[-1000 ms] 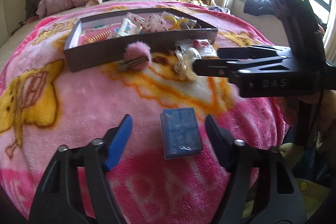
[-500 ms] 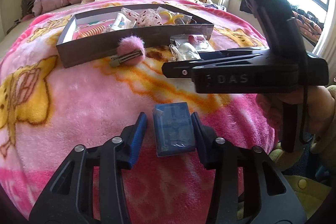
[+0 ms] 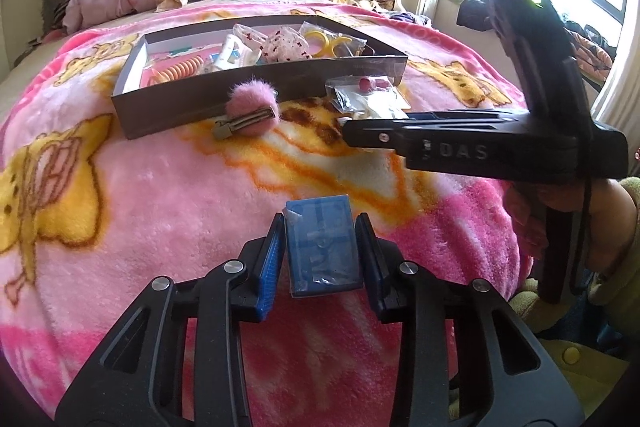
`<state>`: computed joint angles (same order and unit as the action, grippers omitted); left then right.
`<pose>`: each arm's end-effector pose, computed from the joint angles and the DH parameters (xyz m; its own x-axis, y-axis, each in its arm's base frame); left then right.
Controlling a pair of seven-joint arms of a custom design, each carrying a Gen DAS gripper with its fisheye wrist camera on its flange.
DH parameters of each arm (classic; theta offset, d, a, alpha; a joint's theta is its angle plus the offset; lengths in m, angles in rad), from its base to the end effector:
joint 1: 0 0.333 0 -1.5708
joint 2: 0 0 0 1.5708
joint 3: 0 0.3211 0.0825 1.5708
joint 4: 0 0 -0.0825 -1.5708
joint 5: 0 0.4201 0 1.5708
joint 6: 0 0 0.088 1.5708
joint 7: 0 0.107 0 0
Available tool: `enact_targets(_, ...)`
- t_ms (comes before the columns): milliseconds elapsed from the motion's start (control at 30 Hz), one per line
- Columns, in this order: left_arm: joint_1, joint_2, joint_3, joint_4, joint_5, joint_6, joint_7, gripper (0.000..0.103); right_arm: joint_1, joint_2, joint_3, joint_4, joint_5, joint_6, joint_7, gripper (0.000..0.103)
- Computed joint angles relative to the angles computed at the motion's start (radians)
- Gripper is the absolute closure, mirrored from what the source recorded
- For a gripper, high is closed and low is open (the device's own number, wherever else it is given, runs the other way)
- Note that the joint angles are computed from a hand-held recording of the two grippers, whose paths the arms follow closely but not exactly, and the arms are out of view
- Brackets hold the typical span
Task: Organize jewelry
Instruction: 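Carry the blue box and pearl earrings over the tray with both tools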
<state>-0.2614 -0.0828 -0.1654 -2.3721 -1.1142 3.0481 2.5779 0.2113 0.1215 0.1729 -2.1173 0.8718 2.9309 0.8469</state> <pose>0.5158 -0.1586 0.3960 -0.3993 -0.9089 0.1201 -0.6695 0.1996 -0.7155 0.5972 0.1864 0.4023 0.3748 -0.8983 -0.2292 -0.7307 -0.1341 -0.6694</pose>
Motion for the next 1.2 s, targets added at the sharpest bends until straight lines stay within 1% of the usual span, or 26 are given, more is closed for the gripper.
enact_targets(167, -0.001, -0.003, 0.001, 0.004, 0.001, 0.002, -0.006, 0.076, -0.004, -0.037, -0.007, -0.025, 0.070, 0.005, -0.049, 0.065)
enact_targets(267, -0.003, -0.004, 0.004, 0.009, -0.014, 0.003, 0.007, 0.076, 0.005, -0.055, -0.023, -0.037, 0.112, 0.010, -0.075, 0.065)
enact_targets(367, -0.001, 0.001, 0.003, 0.022, -0.014, 0.002, 0.002, 0.076, 0.016, -0.068, -0.040, -0.048, 0.126, 0.022, -0.081, 0.065)
enact_targets(567, 0.003, 0.017, -0.003, 0.057, -0.032, 0.000, 0.014, 0.076, 0.029, -0.086, -0.064, -0.065, 0.140, 0.057, -0.086, 0.065)
enact_targets(767, 0.012, 0.039, -0.013, 0.100, -0.064, 0.006, 0.042, 0.076, 0.037, -0.095, -0.077, -0.060, 0.171, 0.074, -0.116, 0.065)
enact_targets(1000, 0.030, 0.064, -0.026, 0.144, -0.075, 0.017, 0.048, 0.076, 0.043, -0.097, -0.083, -0.048, 0.175, 0.093, -0.133, 0.065)
enact_targets(1133, 0.043, 0.080, -0.031, 0.168, -0.098, 0.025, 0.068, 0.076, 0.041, -0.092, -0.082, -0.038, 0.162, 0.098, -0.125, 0.065)
enact_targets(1200, 0.051, 0.089, -0.033, 0.179, -0.091, 0.036, 0.060, 0.076, 0.039, -0.089, -0.081, -0.031, 0.156, 0.099, -0.122, 0.065)
